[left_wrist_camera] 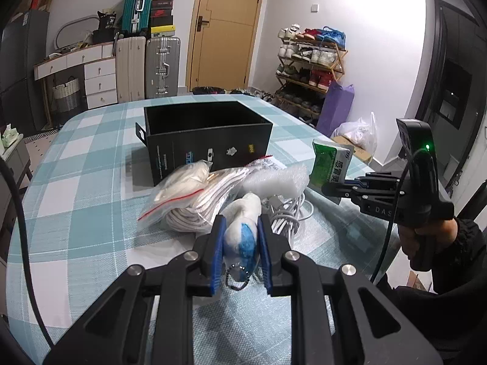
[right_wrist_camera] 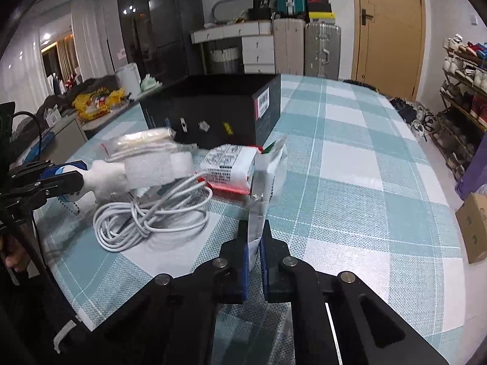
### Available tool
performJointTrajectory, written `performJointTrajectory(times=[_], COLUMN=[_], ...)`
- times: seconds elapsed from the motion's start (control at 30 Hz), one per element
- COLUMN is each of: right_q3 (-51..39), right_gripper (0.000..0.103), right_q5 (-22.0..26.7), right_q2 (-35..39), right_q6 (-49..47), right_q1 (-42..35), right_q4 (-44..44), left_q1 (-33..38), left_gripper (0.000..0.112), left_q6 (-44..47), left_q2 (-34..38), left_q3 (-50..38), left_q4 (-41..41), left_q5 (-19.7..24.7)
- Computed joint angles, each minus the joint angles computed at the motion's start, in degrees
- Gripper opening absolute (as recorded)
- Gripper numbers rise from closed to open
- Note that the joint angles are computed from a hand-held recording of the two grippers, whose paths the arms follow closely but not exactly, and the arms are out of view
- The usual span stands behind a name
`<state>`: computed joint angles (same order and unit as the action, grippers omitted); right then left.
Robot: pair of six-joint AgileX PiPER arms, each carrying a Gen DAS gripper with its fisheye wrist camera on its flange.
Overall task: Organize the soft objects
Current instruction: 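Carry the plush toy with the left tool into the black box while the right tool drops the packet in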
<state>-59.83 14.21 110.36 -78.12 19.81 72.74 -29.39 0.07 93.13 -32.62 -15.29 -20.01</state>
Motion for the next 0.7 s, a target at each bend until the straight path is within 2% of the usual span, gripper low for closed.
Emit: performJointTrajectory(times=[0.17,0.37,0.53,0.7], right_q3=[2.9,4.3,4.3,2.5], right_gripper=[0.006,0.006,0.006,0.006], right_q5=[-1.2,-1.3,-0.6,0.8], right_q2=[-3.2,-6.3,-8.3,-9.7], right_q6=[-12.1,-18.5,-17.9,-12.2], right_q1=[0.9,1.9,2.6,2.9], right_q4=[12.2,19.0,19.1,14.5], left_q1=[-0.5,-0.7,-0.5,-0.1], left_gripper=[0.018,0.018,0.018,0.019], left_q6=[0.7,3.3,7.7,13.7], left_q2=[-2.0,-4.3,-6.0,-7.3], left_q3=[1.5,2.2,1.6,0.2], left_q4=[-1.6,-4.9,-10.1,-15.9], left_q5=[-1.9,-2.4,-2.3,-2.2])
